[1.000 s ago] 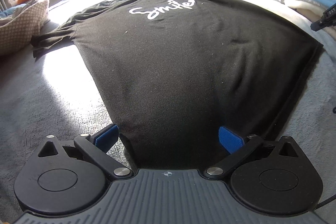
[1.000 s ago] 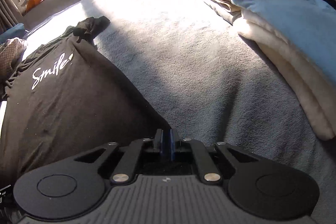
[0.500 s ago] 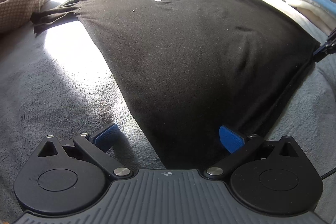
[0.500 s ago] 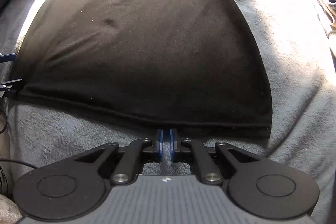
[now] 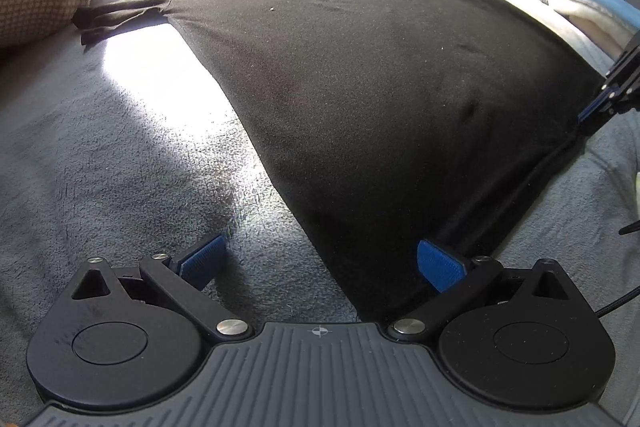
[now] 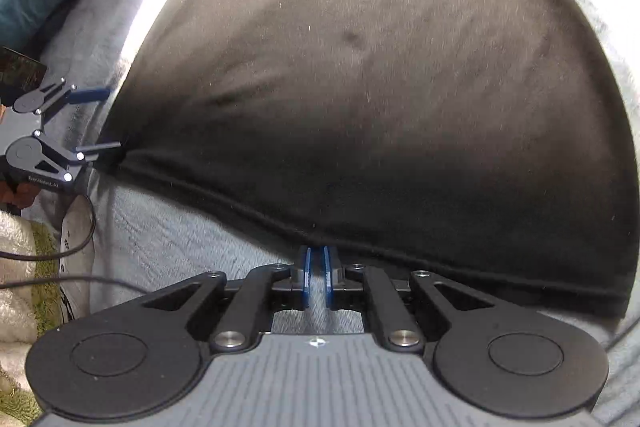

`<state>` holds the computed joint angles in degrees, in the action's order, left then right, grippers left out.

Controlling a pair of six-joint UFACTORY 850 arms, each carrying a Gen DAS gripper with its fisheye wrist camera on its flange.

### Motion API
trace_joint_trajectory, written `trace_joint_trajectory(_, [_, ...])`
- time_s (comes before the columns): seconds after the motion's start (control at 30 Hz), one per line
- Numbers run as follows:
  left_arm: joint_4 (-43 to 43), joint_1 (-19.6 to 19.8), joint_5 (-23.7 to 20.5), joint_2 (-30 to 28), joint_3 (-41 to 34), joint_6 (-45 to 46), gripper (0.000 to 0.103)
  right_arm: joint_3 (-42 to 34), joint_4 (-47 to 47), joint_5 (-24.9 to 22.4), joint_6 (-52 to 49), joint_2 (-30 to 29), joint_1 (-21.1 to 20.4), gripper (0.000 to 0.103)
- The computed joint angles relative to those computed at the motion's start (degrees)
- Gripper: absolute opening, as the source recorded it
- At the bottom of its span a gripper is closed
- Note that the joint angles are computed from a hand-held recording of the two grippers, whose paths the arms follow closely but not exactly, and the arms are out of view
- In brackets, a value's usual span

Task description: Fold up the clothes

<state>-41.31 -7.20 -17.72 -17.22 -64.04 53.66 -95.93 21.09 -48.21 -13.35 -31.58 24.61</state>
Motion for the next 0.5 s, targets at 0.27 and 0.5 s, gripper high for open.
trace_joint_trajectory(0.27, [2.41, 0.54, -1.36, 0.62, 0.24, -3.36, 0.103, -2.99, 12.54, 1.05, -14.18, -6.09, 3.25, 0.009])
trace_joint_trajectory(0.5, [3.87, 3.00, -1.96, 2.56, 1.29, -10.25, 0.103, -5.90, 16.10, -1.65, -20.99, -6.21, 2.64, 0.009])
